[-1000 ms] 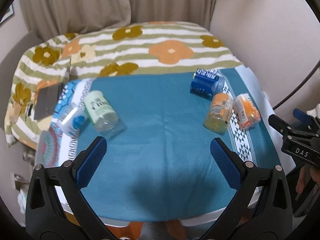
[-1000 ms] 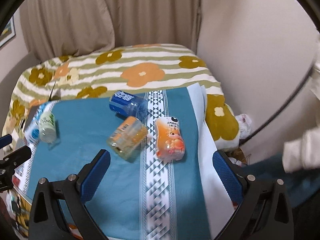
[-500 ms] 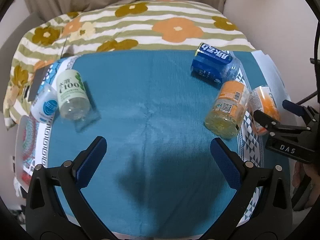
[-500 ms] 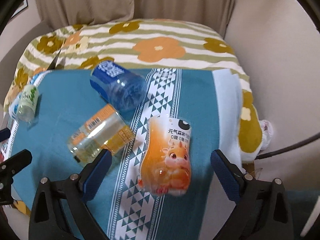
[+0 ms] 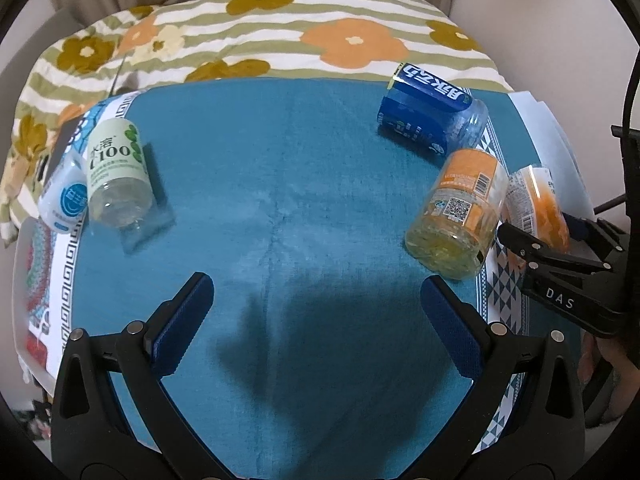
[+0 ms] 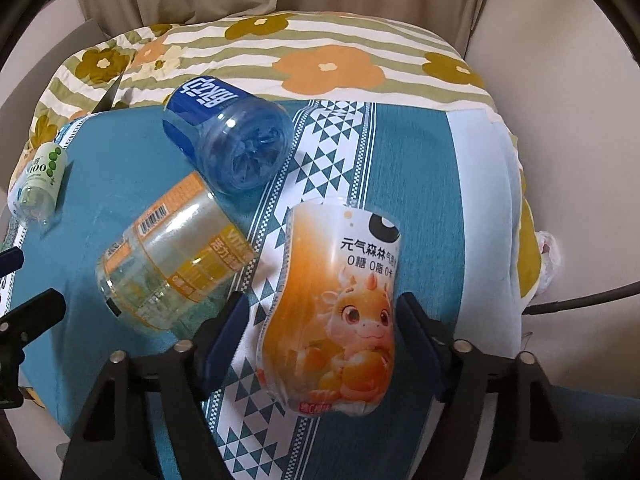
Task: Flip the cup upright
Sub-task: 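Move the right tool to the calf-print cup lying on its side and close on it, then lift the calf-print cup with the right tool and turn it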
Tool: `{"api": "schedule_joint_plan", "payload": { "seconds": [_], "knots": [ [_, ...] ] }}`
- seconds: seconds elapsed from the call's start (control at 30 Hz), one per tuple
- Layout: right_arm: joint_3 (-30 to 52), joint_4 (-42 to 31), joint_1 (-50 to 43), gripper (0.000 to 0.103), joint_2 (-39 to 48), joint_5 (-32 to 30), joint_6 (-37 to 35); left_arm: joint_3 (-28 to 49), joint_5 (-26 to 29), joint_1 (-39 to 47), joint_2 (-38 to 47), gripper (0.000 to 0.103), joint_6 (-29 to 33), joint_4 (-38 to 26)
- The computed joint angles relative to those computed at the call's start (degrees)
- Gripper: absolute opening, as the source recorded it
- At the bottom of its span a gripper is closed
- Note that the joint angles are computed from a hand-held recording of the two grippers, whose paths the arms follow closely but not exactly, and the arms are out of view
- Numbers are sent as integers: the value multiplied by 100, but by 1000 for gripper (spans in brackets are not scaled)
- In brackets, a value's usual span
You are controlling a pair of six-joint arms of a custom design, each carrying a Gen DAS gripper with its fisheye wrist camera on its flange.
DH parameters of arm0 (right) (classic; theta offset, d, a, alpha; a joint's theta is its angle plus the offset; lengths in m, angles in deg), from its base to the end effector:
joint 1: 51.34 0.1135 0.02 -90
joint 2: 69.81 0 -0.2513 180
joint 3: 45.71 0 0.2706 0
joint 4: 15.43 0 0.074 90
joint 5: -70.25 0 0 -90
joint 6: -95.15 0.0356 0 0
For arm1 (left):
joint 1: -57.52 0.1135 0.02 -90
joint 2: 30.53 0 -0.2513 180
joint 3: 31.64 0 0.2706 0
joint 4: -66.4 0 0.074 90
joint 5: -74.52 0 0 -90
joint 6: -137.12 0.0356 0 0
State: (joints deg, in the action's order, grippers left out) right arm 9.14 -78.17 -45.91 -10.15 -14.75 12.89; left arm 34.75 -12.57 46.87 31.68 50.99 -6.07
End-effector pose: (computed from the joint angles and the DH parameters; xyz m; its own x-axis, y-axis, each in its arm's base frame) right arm 0.2039 0.0163 0.2065 -0.9199 0.0473 -0.3892 0.0633 0.9976 -0.0284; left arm 0.2092 -0.0412 0.2538 -0.8973 0.2373 -0.3722 0.2642 0.9642 -0.0221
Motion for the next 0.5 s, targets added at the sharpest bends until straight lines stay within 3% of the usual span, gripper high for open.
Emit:
{"api": "schedule_joint_plan", "payload": {
  "seconds": [0.07, 0.5],
  "knots": [
    [-13, 3, 3, 58, 9, 5, -4, -8, -19, -25, -20, 103, 9, -14],
    [104, -490, 250, 57, -558, 309, 344, 185, 321, 309, -375, 103, 436, -371]
  ]
}}
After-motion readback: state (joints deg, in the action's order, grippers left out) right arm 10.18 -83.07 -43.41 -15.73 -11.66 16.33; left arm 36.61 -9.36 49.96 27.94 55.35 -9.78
